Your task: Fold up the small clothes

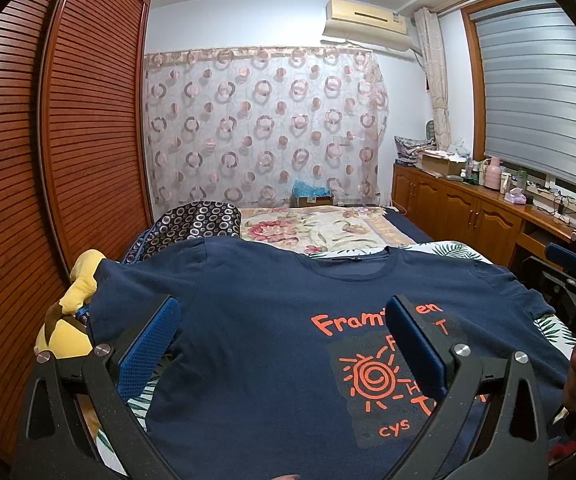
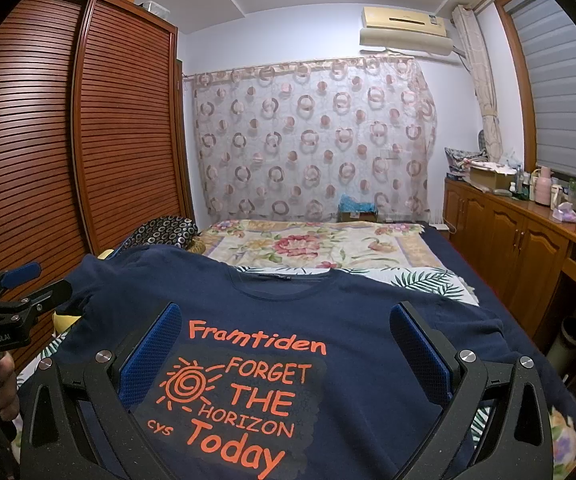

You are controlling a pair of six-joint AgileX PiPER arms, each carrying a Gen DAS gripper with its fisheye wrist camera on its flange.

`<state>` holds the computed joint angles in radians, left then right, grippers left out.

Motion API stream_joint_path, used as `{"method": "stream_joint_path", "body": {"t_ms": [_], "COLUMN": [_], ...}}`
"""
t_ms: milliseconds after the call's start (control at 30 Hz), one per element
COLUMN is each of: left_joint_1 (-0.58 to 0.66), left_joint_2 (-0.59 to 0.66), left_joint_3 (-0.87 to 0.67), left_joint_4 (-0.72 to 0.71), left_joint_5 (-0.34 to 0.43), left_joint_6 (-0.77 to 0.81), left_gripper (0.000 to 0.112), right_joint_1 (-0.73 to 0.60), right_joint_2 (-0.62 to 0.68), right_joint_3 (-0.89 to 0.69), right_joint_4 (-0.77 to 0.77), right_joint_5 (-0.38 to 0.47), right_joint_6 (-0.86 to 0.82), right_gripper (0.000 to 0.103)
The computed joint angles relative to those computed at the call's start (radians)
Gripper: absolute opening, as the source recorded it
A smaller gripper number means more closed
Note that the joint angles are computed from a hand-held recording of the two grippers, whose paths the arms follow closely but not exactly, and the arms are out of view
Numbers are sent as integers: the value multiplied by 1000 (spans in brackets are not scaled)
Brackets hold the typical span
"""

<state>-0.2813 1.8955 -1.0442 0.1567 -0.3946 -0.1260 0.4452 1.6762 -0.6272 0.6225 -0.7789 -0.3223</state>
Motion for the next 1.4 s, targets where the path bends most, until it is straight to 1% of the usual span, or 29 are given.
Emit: {"method": "stream_joint_path", "body": {"t_ms": [967,1267,1400], "left_joint_1": [-3,-6,6], "left_joint_2": [-5,-7,2], "left_joint_3": [10,15,-1], "left_joint_4": [-10,-18,1], "left_joint_5": [-9,-4,13], "left_joint_6": [12,11,-8], "left_gripper": [103,103,103], "right_joint_1": [3,-11,-28], "right_joint_2": [4,6,4], "right_joint_3": [8,4,-8], "right_joint_4": [-9,-43,-68], "right_joint_5": [-16,9,43], "right_joint_6": [11,32,40], "right_gripper": [103,103,103]}}
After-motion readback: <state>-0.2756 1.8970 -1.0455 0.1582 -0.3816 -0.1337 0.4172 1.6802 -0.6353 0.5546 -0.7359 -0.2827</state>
